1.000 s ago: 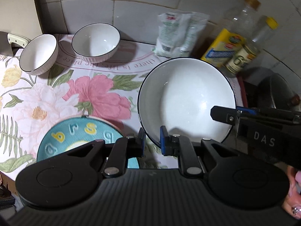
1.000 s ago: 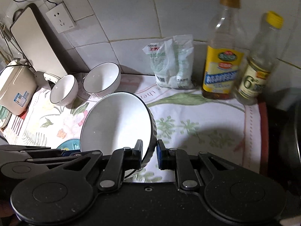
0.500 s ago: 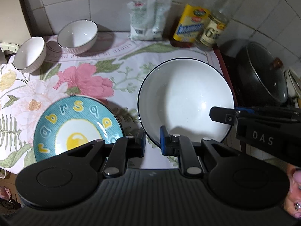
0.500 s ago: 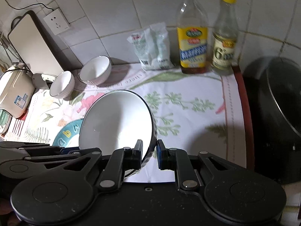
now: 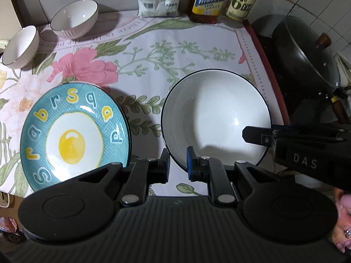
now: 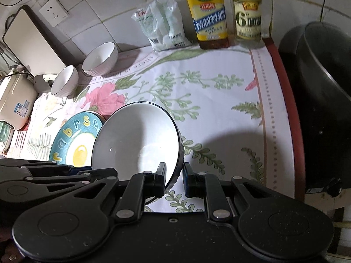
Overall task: Organize plates and bowls
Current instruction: 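Lift the white bowl with both tools and carry it beside the plate stack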
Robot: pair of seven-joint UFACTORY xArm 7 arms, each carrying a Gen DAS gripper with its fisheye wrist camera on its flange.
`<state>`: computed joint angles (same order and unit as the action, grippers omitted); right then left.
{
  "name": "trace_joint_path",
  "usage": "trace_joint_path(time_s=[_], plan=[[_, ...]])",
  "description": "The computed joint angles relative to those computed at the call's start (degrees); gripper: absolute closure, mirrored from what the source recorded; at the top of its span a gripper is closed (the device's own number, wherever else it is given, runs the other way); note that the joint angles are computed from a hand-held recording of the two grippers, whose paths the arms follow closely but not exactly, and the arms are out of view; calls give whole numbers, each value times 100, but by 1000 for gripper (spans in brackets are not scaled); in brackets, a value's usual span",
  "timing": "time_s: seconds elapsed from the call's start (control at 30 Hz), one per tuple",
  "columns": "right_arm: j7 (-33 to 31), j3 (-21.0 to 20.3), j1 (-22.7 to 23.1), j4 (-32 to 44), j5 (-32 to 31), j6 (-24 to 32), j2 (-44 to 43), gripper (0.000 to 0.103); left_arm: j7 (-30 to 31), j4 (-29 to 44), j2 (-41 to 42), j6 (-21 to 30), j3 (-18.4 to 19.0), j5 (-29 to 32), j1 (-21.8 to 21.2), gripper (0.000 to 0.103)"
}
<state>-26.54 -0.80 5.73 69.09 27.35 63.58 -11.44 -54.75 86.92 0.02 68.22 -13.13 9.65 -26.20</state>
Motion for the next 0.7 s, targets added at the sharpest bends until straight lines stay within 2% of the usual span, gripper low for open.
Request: trace_joint_path(time_s=[0.23,0.47,0.7], plan=[[-254,9,-1,-260,-30,-160,38,83,-118,-301,19,-235,-4,-67,-7,90],[-371,0,-52,-320,17,-175,184,84,-163,-286,169,-229,18,-117,-42,90],[-587,71,-28,-530,-21,-576,183,84,-278,-413,232,-404,18,216,-112,90]])
